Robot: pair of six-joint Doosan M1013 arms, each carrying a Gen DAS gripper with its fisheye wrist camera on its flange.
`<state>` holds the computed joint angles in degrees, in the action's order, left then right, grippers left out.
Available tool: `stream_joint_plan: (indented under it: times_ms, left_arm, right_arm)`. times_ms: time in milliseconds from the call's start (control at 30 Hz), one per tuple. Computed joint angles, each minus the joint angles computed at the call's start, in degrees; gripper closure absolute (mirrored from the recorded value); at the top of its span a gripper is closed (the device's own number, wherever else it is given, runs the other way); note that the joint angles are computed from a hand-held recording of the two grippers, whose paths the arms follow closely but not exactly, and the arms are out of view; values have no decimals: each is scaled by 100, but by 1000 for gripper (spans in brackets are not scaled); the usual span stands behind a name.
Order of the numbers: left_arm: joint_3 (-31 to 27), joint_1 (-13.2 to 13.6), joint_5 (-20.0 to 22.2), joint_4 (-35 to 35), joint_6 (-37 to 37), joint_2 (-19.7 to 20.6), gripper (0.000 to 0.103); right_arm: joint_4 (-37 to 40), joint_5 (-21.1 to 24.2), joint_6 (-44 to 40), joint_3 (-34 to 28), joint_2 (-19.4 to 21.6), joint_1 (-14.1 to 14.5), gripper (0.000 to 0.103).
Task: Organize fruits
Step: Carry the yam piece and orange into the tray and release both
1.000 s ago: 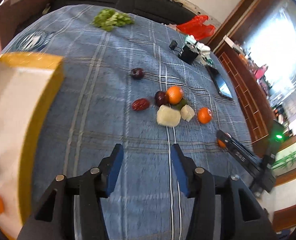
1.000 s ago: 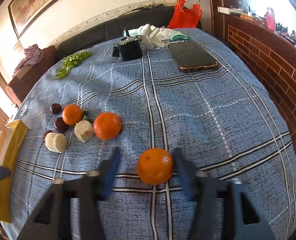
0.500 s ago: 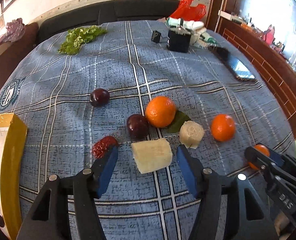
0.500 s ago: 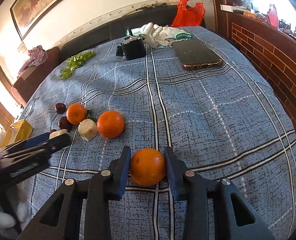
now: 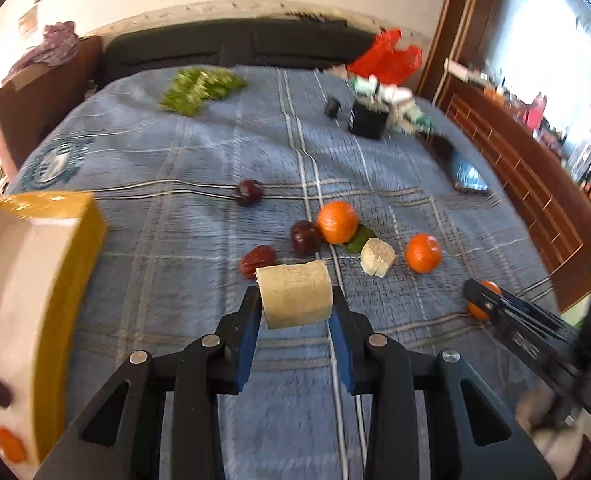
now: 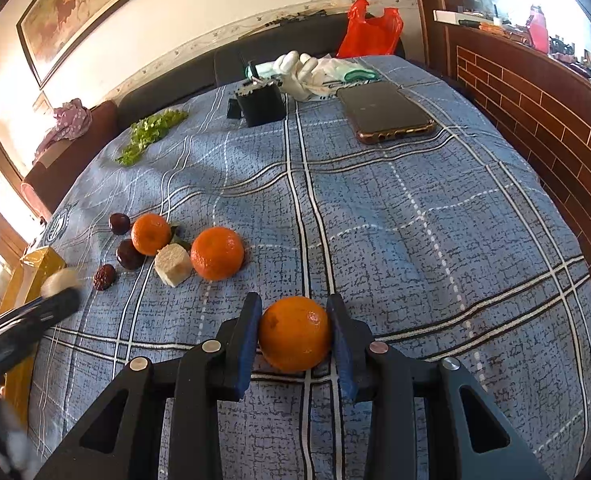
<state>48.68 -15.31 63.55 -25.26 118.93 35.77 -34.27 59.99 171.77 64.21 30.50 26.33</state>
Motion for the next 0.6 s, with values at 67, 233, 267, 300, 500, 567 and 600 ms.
stream_joint_plan:
  times_ms: [67, 233, 267, 300, 500, 567, 600]
  left_arm:
    - [98, 126, -46, -169, -71, -91, 71]
    - [336, 483, -299, -387, -525, -241, 70]
    - [378, 545, -354, -375, -541, -268, 70]
    - [417, 621, -385, -427, -547, -297, 70]
    - [251, 1242, -445, -525, -997, -311, 70]
    - [189, 1422, -574, -347, -1300, -292, 70]
    - [136, 1543, -604, -293, -1503, -258, 70]
  right_arm:
    - [-171, 74, 104, -4, 4, 28, 67]
    - [-490, 304, 346, -17, 23, 73, 67]
    - [-497, 325, 368, -19, 25, 70, 67]
    - [-510, 368, 404, -27, 31, 72, 67]
    - [-596, 796, 180, -423, 154, 214, 67]
    - [-661, 534, 32, -603, 159, 328, 67]
    - [-703, 427, -141, -782, 208, 396, 67]
